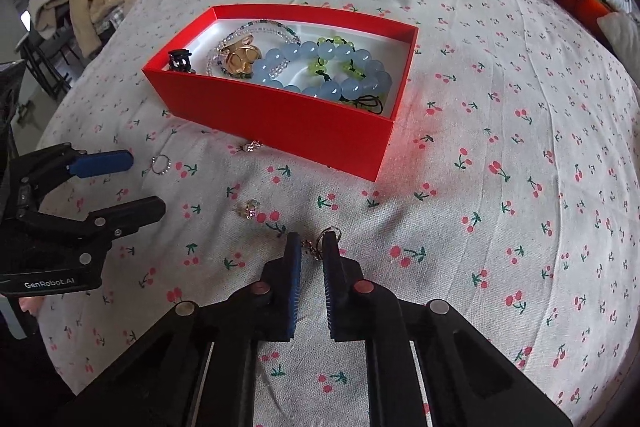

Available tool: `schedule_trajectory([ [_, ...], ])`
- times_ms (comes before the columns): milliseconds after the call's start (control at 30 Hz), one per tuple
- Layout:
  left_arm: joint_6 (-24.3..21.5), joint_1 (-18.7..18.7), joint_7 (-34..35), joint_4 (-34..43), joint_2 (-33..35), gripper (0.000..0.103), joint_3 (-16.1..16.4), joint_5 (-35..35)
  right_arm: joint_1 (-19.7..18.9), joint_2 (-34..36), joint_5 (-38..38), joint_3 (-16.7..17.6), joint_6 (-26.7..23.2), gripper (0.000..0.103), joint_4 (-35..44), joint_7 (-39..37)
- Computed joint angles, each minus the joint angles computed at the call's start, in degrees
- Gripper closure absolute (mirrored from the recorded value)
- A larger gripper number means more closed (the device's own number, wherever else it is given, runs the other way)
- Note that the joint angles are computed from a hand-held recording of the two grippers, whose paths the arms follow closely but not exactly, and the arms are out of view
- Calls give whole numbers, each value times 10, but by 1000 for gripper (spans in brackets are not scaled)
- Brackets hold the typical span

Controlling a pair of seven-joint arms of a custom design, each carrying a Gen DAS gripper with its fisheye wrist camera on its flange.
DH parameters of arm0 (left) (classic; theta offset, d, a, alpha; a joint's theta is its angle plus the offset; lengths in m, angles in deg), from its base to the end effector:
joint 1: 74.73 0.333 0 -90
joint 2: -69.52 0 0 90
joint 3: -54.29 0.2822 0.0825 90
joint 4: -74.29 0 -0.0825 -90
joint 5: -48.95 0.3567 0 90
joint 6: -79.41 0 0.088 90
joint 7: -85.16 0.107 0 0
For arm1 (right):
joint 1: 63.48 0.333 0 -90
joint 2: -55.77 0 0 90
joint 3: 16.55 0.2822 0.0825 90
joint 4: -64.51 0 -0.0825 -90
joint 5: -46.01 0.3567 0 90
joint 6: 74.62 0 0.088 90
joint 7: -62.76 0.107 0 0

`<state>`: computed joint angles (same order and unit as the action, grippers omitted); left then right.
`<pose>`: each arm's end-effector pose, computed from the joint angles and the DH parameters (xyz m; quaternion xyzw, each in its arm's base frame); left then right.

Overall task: Organize jewelry
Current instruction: 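Grasp a small stone ring with the right tool while the left tool grasps the silver bead ring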

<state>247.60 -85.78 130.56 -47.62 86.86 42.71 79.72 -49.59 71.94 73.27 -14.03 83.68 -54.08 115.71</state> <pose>0.5247 -0.2503 0.3098 -0.6503 0.7115 -0.2273 0.1389 0.5710 0.1471 0.3221 -0.8402 0.4865 -0.0850 0.2238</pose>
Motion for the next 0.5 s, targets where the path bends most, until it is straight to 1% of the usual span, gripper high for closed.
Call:
schedule_trajectory([
  [67,-2,0,0,7,5,43,-1,-2,0,-4,-1,-1,-3,92,-3,1],
  [133,-8,-8,-11,15,11,50,7,8,-2,-8,2,0,-5,92,-6,-2],
  [267,-12,-14,-29,28,19,59,15,20,-5,-15,11,3,-5,92,-11,-11],
  [367,-24,-21,-39,40,25,66,19,33,-8,-17,19,3,-7,92,-11,-17],
  [433,-32,-23,-39,46,27,77,19,40,-9,-18,19,1,-8,92,-11,-15],
  [500,-34,-16,-26,48,28,87,10,32,-10,-20,20,0,-10,92,-11,-13],
])
